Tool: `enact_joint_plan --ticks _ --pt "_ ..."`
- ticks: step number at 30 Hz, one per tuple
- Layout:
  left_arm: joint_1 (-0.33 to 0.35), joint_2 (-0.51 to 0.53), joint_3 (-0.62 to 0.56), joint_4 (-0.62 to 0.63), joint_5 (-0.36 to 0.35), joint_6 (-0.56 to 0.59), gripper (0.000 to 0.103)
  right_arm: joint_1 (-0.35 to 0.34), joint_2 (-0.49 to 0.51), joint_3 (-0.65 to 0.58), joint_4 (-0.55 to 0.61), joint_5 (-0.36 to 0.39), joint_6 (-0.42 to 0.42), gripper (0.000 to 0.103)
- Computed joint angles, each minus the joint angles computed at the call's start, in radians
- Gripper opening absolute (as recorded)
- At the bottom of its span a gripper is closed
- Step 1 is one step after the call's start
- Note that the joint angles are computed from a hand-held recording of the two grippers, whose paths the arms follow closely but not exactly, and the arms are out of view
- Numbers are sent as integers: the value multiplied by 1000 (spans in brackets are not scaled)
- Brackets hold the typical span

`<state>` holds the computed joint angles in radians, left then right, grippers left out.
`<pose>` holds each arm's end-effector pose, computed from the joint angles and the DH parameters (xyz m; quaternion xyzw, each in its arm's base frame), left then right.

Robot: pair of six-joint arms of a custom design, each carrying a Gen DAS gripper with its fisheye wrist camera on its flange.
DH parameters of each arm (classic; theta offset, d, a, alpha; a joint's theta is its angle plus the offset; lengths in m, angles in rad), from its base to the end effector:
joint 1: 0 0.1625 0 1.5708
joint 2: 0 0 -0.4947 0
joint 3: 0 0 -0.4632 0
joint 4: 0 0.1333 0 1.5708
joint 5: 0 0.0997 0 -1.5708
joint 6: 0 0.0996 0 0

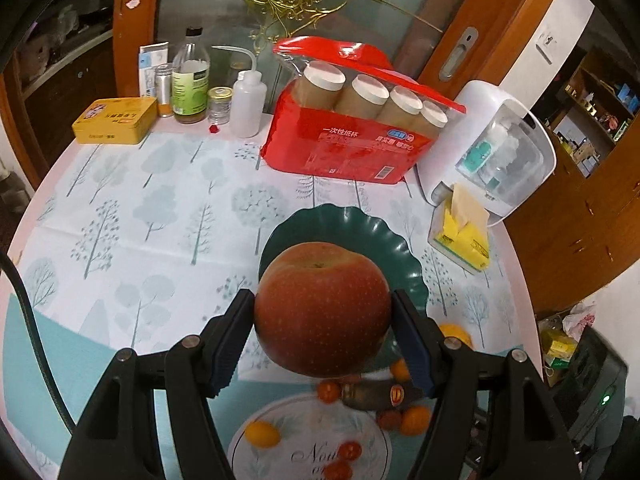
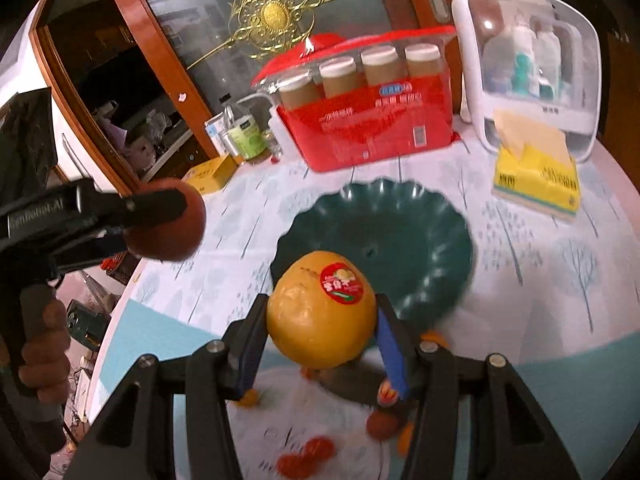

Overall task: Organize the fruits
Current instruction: 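Lift and carry the apple with the left tool while the right tool carries the grapefruit onto the green plate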

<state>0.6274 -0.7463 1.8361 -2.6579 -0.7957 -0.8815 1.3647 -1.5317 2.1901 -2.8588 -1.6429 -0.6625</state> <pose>-0.4289 -0.5618 0.0163 0.0292 0.9254 -0.2982 0.2322 0.0161 -0.5395 0.3518 0.2041 -0.9281 0.2663 0.1613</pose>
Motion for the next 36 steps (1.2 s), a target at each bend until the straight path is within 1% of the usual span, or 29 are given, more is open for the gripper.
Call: enact_joint_plan --ticks 5,9,14,18,23,27,32,34,36 --pt "42 55 -62 -20 -8 51 67 -4 65 -60 -26 15 -23 52" --pt "74 102 -115 -7 -28 75 67 -20 113 -101 -4 8 -25 52" --pt "102 145 -162 40 -62 54 67 -40 154 -140 57 -13 -13 52" --pt "118 168 -181 54 -85 34 67 -52 172 -166 118 -18 29 52" --pt "127 182 -200 113 -101 17 68 -50 185 -174 141 -29 31 52" --pt "143 199 -231 207 -136 -34 68 -41 199 -175 135 -63 32 52" --pt "153 202 -232 268 -159 -86 68 -37 209 -173 107 -97 43 53" --pt "149 194 -211 229 -146 -80 69 -36 210 -172 94 -111 57 54" --pt "142 184 -195 190 -139 -57 75 -35 210 -169 76 -121 62 54"
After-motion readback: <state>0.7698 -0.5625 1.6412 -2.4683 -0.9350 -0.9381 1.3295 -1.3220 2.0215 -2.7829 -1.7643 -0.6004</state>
